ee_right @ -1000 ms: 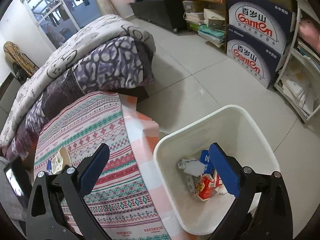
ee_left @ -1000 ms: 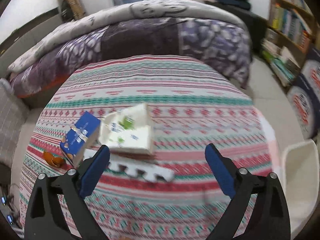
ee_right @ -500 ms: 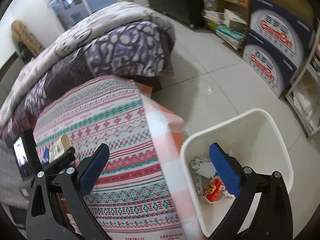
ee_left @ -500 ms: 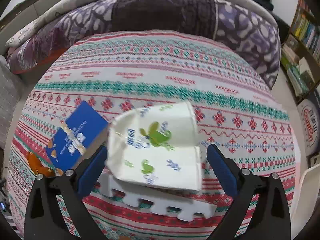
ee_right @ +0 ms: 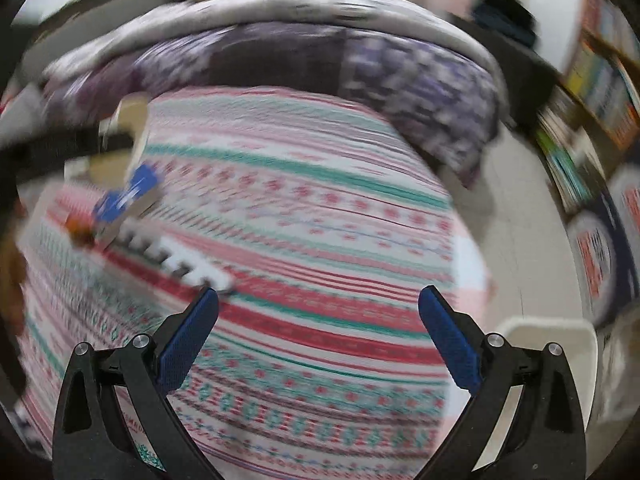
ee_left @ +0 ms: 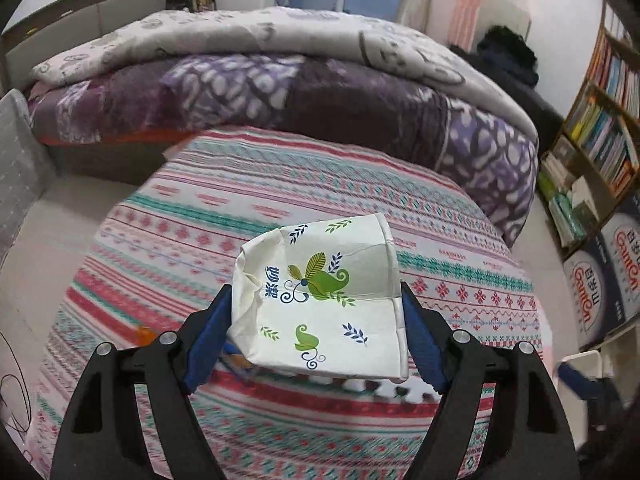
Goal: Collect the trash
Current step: 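Grasp the white foam comb-shaped strip with the right tool, then lift the tissue box and foam strip with both tools toward the bin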
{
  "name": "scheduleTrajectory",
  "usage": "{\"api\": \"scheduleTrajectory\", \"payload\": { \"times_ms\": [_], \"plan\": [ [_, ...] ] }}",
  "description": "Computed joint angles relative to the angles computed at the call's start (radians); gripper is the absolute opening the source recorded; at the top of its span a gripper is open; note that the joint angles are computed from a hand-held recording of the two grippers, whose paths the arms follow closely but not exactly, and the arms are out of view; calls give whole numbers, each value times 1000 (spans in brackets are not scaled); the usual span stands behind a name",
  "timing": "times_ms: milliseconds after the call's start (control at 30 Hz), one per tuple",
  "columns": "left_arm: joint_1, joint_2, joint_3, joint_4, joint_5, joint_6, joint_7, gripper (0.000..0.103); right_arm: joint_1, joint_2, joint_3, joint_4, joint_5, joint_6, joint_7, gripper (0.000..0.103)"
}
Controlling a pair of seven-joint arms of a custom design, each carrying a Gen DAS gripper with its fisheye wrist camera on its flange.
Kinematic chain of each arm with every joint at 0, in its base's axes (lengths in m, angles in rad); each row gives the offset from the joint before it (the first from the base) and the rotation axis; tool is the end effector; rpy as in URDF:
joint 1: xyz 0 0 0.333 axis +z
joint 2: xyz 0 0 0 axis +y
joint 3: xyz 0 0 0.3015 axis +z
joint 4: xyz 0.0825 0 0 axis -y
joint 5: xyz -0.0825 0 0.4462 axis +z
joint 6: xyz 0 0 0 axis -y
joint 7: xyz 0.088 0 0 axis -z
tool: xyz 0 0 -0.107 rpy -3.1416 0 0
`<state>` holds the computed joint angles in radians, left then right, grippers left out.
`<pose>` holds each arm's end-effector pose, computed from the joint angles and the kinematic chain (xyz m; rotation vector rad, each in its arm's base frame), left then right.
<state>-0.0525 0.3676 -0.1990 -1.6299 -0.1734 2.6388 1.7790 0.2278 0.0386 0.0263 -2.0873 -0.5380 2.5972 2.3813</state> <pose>0.7408 -0.1673 0.4461 -1.6119 2.1826 -0.8440 0.6191 0.1712 0.4083 -1.7615 2.0663 -0.6726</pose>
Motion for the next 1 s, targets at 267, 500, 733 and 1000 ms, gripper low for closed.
{"api": "scheduleTrajectory", "payload": {
  "times_ms": [267,500,733,1000],
  "plan": [
    [49,-61,10,-51,-51,10,37,77,23,210,26,203,248,39,-377,90],
    [58,-81,34,-88,-21,12,53,77,28,311,21,302,395,16,-561,62],
    [75,-85,36,-99,-42,-1,48,77,86,269,-55,262,322,43,-376,25],
    [80,-140,25,-158,-99,85,49,77,120,139,-103,192,36,64,13,25]
  ]
}}
